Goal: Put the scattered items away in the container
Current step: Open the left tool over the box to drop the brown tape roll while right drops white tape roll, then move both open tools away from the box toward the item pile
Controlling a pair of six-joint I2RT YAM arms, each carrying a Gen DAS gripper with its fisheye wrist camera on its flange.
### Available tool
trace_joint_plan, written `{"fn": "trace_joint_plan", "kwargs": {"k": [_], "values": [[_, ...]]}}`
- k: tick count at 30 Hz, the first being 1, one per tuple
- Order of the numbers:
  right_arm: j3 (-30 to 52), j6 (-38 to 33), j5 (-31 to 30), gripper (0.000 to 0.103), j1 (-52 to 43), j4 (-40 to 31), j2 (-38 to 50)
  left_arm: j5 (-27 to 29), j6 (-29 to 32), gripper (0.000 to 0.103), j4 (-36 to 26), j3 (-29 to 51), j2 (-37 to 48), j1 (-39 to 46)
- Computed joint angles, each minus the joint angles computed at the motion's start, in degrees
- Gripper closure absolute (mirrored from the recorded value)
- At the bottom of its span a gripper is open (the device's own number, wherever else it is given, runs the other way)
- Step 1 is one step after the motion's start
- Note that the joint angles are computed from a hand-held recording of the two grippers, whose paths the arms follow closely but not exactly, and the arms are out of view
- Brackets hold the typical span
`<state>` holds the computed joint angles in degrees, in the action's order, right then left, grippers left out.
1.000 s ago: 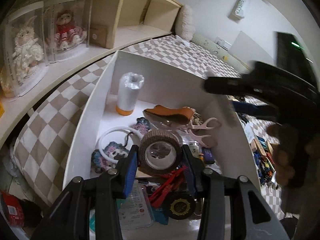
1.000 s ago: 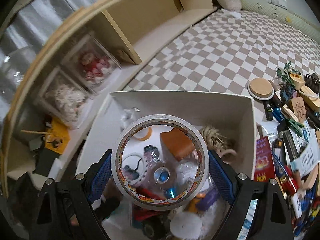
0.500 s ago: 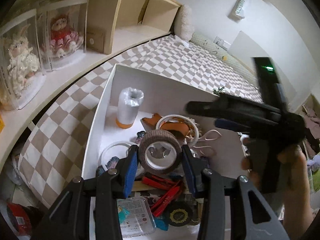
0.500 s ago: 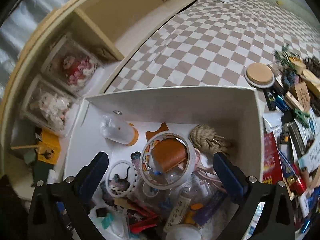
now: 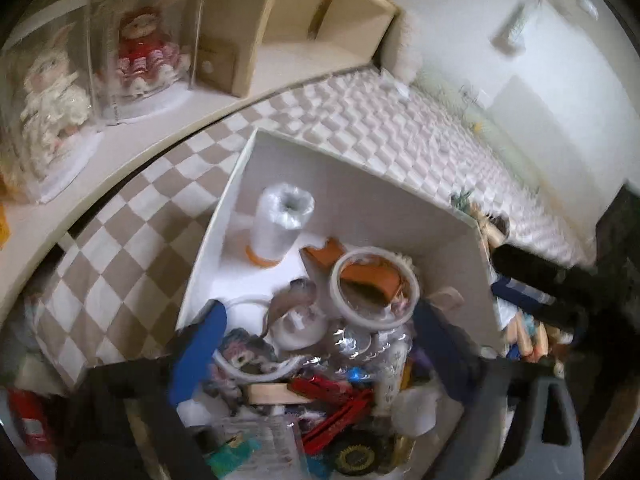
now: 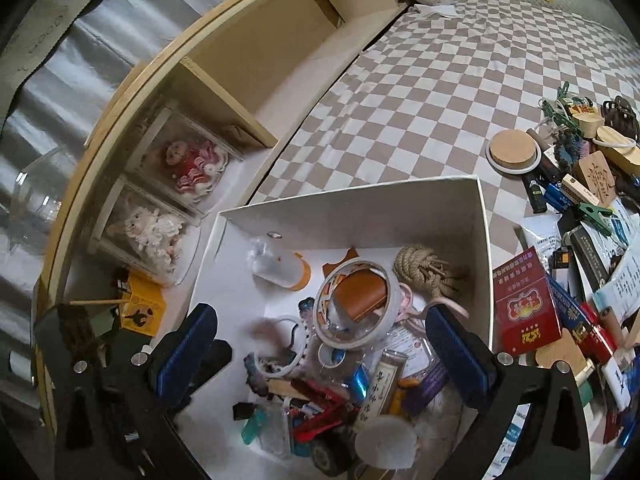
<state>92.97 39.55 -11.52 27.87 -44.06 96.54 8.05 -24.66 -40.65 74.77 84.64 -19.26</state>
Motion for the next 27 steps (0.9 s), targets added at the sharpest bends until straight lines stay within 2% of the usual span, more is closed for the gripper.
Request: {"fn": "trace_joint_plan", "kwargs": {"k": [4, 14, 23, 27], "values": [[-2.9, -0.1, -0.7, 0.000, 0.3, 0.8, -2.7, -3.7, 0.8, 0.007, -0.5, -1.3, -1.8, -2.1], [-6.0, 0.7, 0.2, 0.000, 0.7, -0.2, -8.6, -4.6, -1.2, 0.007, -2.2, -1.9, -5.9, -4.4], [-7.9, -0.3, 0.8, 0.000, 1.3, -2.2, -12.8, -9.7, -2.2, 0.007, -4.1, -2.2, -9.2, -9.2], [-8.3, -1.4, 3.1, 0.000, 1.7, -3.8, -15.0, -11.6, -2.5, 0.007, -4.6, -2.0, -10.3, -11.5]]}}
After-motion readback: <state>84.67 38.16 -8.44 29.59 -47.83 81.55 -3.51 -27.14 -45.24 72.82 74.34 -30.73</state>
